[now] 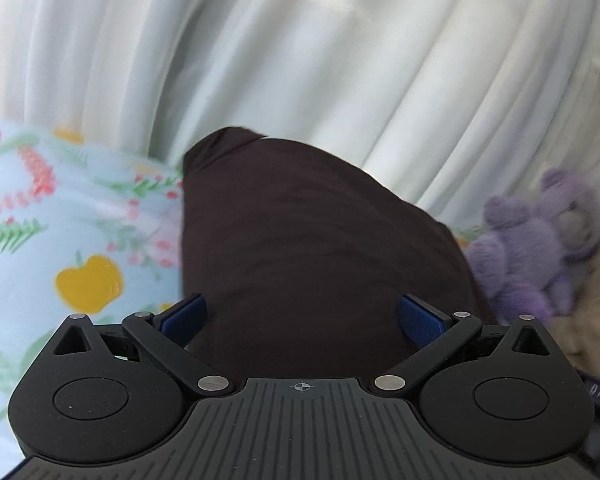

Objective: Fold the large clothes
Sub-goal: 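Grasp the folded coat bundle edges with both tools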

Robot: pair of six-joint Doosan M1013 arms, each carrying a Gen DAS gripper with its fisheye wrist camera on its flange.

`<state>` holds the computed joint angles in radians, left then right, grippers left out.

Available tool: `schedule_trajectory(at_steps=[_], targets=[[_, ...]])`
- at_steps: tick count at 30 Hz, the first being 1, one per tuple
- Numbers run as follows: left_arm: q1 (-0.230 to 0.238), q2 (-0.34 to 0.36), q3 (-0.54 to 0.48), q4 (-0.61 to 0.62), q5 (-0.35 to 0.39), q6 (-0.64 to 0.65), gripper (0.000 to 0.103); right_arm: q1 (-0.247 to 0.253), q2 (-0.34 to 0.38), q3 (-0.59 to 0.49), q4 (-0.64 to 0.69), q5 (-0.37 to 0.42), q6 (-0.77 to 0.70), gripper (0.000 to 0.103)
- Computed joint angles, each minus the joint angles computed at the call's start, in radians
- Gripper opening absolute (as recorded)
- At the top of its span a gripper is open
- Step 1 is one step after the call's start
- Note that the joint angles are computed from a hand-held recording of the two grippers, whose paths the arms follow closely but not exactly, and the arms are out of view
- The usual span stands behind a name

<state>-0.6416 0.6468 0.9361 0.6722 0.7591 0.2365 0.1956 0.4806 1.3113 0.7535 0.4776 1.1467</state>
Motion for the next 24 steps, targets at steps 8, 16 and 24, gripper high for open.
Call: schedule_trajectory(at_steps=[8,16,24], targets=[[0.082,-0.07,0.14,-0.434,-0.19,0.155,0.103,-0.083,0.124,-0.12,0.223,0.306,0.189,0.087],[0.081,-0.046,0.111,-0.426,-0.221,0.159,0.103,-0.054,0.149,-0.207,0.04,0.345,0.261,0.057],[0.069,-0.055,0.087,-0.447,-0.161,0.248,0.101,-0.061,0.03,-0.055,0.203,0.24,0.084,0.075]])
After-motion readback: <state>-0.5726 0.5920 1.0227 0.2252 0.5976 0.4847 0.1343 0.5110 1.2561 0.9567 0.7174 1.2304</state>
